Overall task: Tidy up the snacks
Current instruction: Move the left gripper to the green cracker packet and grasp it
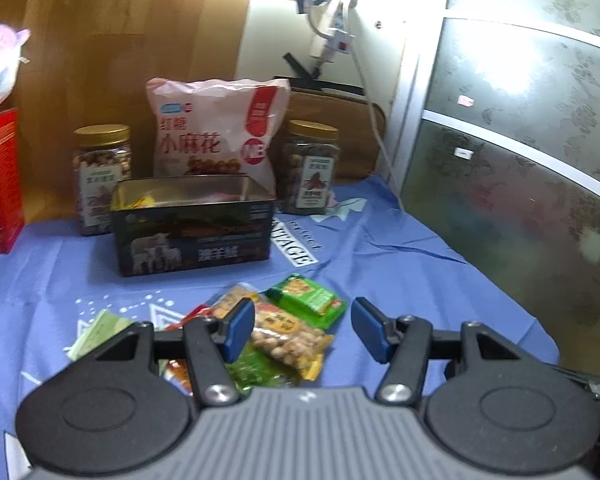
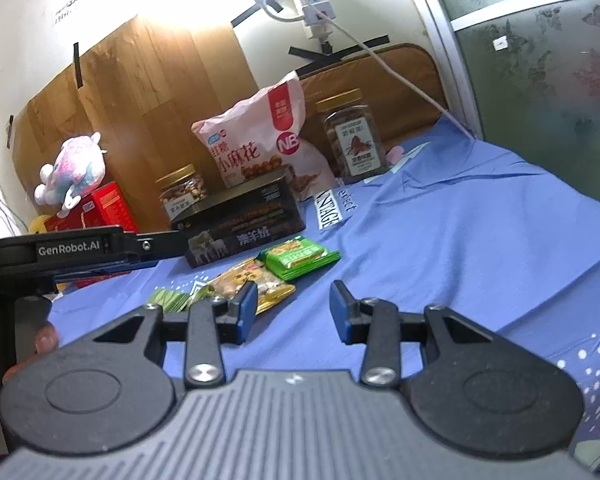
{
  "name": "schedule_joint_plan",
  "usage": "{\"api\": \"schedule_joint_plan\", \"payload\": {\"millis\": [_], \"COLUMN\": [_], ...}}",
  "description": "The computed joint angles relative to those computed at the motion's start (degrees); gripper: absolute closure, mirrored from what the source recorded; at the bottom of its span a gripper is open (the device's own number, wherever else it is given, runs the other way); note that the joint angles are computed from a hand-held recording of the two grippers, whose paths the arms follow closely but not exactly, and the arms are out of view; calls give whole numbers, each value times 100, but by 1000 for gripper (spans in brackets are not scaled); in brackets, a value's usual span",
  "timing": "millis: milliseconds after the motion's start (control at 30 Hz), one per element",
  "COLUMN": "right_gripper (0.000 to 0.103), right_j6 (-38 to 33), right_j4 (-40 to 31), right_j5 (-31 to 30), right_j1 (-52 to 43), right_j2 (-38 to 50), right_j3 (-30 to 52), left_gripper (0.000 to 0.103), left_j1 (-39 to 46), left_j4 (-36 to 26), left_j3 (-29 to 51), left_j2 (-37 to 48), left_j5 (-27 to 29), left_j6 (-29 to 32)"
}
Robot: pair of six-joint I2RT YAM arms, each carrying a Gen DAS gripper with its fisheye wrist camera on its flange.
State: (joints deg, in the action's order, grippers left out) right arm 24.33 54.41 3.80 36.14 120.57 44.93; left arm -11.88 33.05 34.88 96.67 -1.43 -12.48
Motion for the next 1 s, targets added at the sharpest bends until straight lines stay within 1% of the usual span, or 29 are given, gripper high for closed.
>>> {"api": "schedule_joint_plan", "payload": {"millis": [433, 633, 733, 800, 900, 1000], "right_gripper": [60, 60, 60, 60, 60, 60], "right_j6": [-146, 40, 18, 51, 197, 165], "right_j4": [-390, -535, -567, -448, -294, -548], "right_j5": [-366, -757, -827, -795, -1049, -1424], "right_j1": [55, -150, -276, -399, -668, -808], "right_j2": [317, 543, 609, 626, 738, 988], "right_j3": [464, 754, 859, 851, 941, 1338], "left_gripper": [48, 48, 48, 48, 48, 48], "left_j1": [673, 881, 1026, 1143, 1324, 1484], "left_j4": [-21, -49, -84, -192, -425, -685], "left_j3": [-70, -71, -122, -111, -34, 172], "left_j2": [180, 273, 244, 209, 172, 254], "left_j5": [165, 135, 137, 128, 218, 464], "left_j6": [-146, -227, -284, -279, -208, -139]}}
